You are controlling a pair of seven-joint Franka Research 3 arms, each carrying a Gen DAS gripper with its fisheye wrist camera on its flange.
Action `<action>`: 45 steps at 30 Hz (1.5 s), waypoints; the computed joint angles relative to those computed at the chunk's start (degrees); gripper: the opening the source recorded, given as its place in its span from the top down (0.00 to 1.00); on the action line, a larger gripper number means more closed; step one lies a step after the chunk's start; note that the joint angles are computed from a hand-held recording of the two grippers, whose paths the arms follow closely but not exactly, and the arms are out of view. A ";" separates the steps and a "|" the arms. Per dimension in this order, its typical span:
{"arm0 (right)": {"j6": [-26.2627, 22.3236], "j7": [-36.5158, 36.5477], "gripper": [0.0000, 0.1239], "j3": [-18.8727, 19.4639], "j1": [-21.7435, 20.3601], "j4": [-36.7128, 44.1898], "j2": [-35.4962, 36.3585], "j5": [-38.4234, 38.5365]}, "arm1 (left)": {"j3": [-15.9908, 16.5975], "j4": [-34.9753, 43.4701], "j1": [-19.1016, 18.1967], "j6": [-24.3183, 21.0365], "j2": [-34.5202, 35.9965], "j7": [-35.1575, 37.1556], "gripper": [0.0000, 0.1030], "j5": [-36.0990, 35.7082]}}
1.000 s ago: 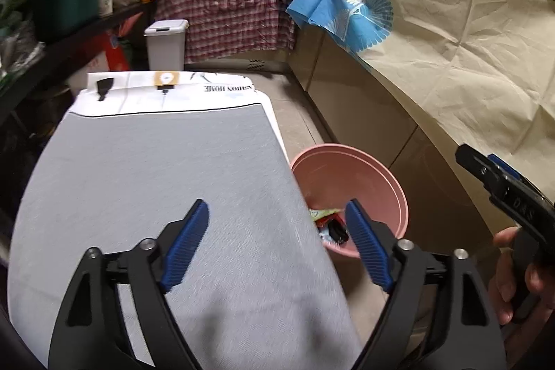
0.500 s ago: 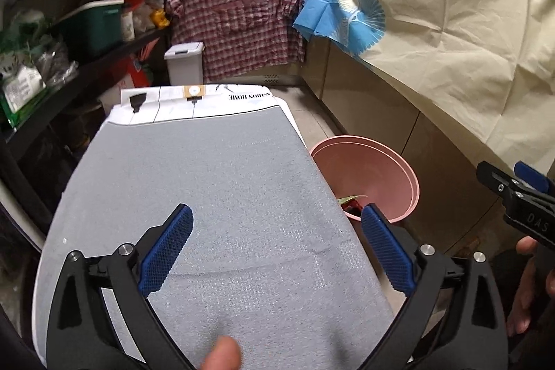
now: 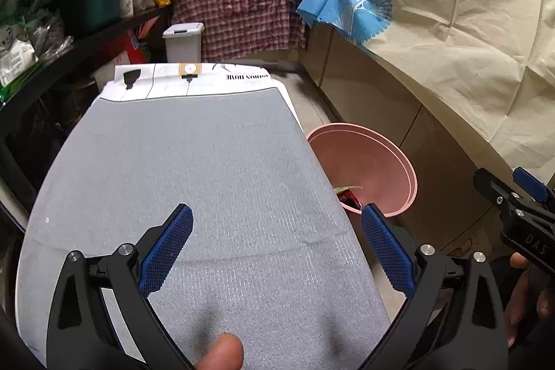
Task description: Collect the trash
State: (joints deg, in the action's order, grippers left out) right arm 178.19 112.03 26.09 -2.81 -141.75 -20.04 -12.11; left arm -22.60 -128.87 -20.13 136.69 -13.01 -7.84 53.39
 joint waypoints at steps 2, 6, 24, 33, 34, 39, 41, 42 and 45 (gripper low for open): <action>-0.02 -0.08 0.21 0.05 -0.06 0.09 0.15 -0.20 | 0.05 -0.01 -0.10 0.24 0.18 0.19 0.08 -0.26; -0.10 0.11 0.21 0.10 -0.08 0.32 0.31 -0.39 | -0.05 0.03 -0.27 0.02 0.20 0.49 0.08 -0.19; -0.02 0.41 0.21 0.00 -0.01 0.22 0.28 -0.68 | -0.37 -0.01 -0.40 -0.30 -0.38 0.24 0.08 0.13; -0.10 0.60 0.21 0.04 0.01 0.19 0.15 -0.73 | -0.52 0.41 -0.51 -0.70 -0.16 0.29 0.08 0.39; -0.10 0.60 0.21 0.04 0.01 0.19 0.15 -0.73 | -0.53 0.61 -0.53 -0.78 -0.01 0.33 0.08 0.43; -0.06 0.63 0.21 0.06 -0.03 0.17 0.16 -0.79 | -0.49 0.96 -0.70 -0.92 0.27 0.30 0.08 0.82; -0.10 0.67 0.21 0.12 -0.06 0.18 0.15 -0.79 | -0.47 1.04 -0.77 -1.00 0.36 0.31 0.08 0.83; -0.13 0.69 0.21 0.13 -0.07 0.17 0.13 -0.81 | -0.45 1.11 -0.80 -1.06 0.42 0.32 0.08 0.79; -0.13 0.75 0.21 0.20 -0.14 0.16 0.09 -0.89 | -0.43 1.13 -0.85 -1.02 0.42 0.09 0.08 1.02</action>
